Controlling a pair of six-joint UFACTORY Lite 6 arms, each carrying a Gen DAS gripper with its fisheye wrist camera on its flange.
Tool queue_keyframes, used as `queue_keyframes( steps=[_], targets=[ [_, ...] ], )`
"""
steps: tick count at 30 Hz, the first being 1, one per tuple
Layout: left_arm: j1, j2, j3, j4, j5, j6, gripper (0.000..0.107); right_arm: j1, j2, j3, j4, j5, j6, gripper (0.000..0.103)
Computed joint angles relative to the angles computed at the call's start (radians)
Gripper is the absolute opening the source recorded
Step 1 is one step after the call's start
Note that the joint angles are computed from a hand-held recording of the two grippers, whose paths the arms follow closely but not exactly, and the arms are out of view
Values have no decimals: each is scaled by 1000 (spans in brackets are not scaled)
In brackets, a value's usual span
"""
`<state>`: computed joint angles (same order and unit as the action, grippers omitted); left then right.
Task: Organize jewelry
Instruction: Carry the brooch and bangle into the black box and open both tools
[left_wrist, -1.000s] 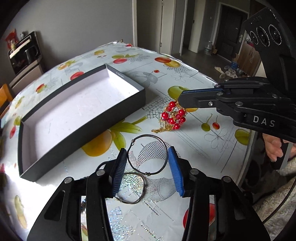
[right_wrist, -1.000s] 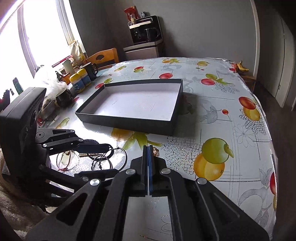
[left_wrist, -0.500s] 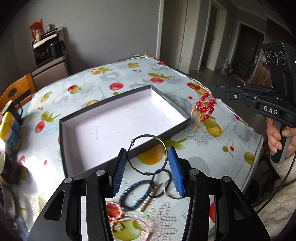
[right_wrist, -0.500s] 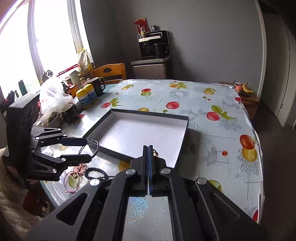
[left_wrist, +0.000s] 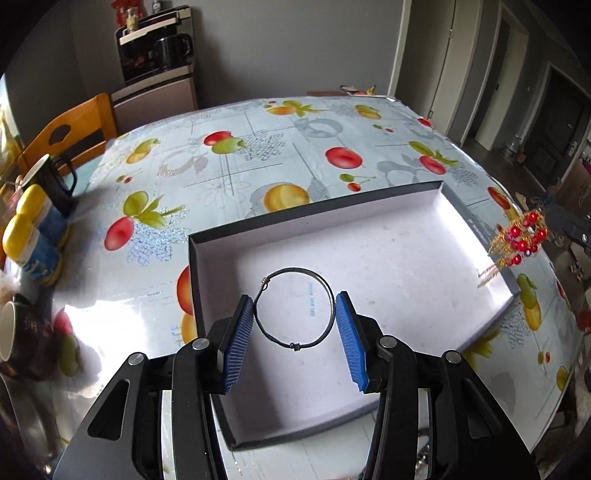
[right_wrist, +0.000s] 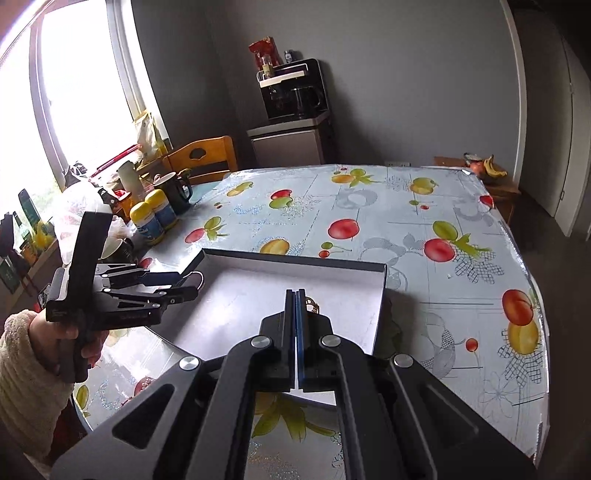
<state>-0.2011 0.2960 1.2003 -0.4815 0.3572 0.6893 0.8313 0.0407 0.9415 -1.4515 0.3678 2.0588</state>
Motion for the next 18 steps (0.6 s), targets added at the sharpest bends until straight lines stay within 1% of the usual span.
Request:
queue_keyframes(
  steps=[1,6,8,10,12,14,15,18],
  targets=[
    [-6,35,29,52,-13,-55,48,-9,23,2,-16,-14,22,0],
    [-29,163,147,192,-26,-202,48,-28,131,14,-51,-51,84,0],
    [-38,200,184,280,-30,-299,48,-29,164,24,-24,-53,63,0],
    [-38,237,223,314,-22,-341,48,-30,191,34,16,-61,24,0],
    [-41,283,275,376,-1,-407,48,-33,214,46,58,-71,-18,0],
    [-46,331,325,479,26,-513,48,-38,221,42,70,-92,-22,0],
    [-46,348,344,492,40,-530,49,-40,222,39,70,-96,-19,0],
    [-41,361,349,458,44,-497,49,-41,222,29,66,-102,-5,0]
  ],
)
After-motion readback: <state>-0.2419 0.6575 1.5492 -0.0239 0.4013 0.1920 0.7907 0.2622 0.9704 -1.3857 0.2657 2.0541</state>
